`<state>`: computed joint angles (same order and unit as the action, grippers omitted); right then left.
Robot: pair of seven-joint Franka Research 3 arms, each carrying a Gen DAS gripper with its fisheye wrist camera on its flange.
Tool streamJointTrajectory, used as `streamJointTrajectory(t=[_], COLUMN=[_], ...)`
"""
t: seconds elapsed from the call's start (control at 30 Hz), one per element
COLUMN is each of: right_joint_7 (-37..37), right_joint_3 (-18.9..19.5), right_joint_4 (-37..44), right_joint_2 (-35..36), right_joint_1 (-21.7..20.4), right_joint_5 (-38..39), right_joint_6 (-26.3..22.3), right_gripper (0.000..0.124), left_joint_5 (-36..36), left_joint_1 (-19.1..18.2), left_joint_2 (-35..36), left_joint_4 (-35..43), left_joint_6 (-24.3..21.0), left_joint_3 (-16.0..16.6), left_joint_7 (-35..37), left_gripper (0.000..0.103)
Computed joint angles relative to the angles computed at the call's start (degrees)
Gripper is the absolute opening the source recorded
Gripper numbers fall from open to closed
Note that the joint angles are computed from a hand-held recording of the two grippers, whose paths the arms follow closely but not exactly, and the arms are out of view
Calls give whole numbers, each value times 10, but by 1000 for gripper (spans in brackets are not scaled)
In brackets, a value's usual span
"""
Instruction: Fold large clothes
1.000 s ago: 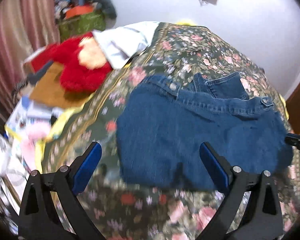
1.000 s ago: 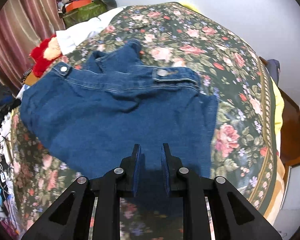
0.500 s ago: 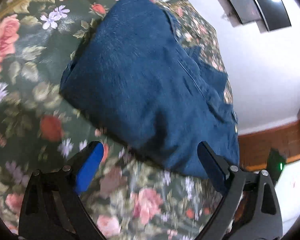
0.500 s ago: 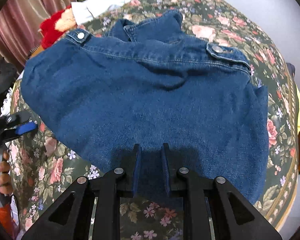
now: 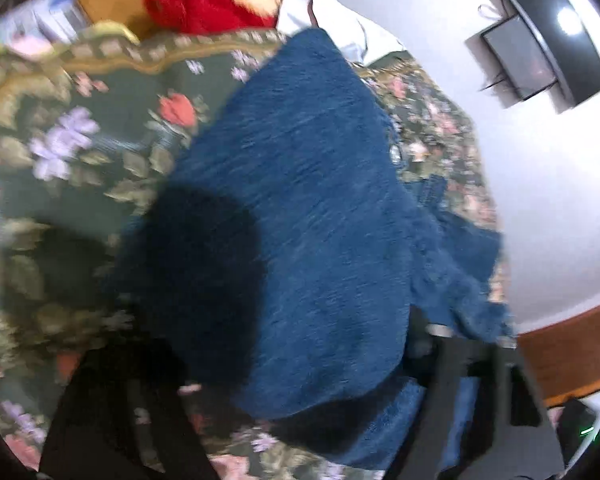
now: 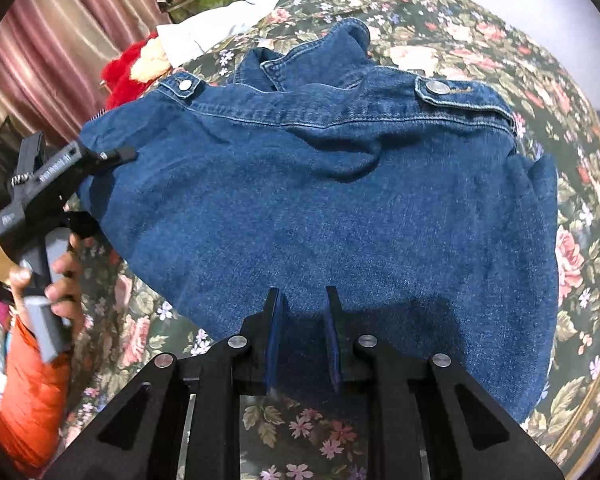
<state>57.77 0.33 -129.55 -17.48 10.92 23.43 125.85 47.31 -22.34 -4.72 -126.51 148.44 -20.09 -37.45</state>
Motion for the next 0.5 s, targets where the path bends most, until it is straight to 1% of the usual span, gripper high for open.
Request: streamJointTrajectory(t=[0.03, 0.07, 0.17, 0.23, 0.33, 0.4, 0.47, 0.5], right_joint_7=[14, 30, 55, 51, 42, 31, 29, 36], right_joint_3=[0, 1, -4, -5, 3, 4, 10, 17], right_joint_4=[9, 18, 43, 53, 62, 70, 82, 89], right_joint_2=[5, 9, 18, 18, 15, 21, 39, 53], right_joint_1=[-2, -4, -1, 6, 21, 35, 49, 54], right_joint_5=[-1, -1, 24, 50, 78, 111, 142, 140], right_joint_6=[-13, -25, -58, -71, -74, -84, -103, -113], right_gripper=[16, 16, 16, 16, 16, 16, 16, 16], left_joint_5=[-5, -9, -5, 12, 44, 56, 54, 54], left_joint_1=[-4, -8, -23, -35, -54, -67, -79, -84], left_joint_2=[1, 7, 5, -5, -10, -1, 4, 7], left_joint_4=[10, 24, 55, 71, 102, 129, 143, 146], left_joint_6=[-21, -43, -105, -157, -242, -296, -333, -343], left_joint_3=[-3, -6, -15, -26, -46, -55, -57, -56], left_joint_7=[25, 48, 96, 109, 120, 142, 165, 171], left_gripper=[53, 49, 42, 40, 39, 39, 39, 39])
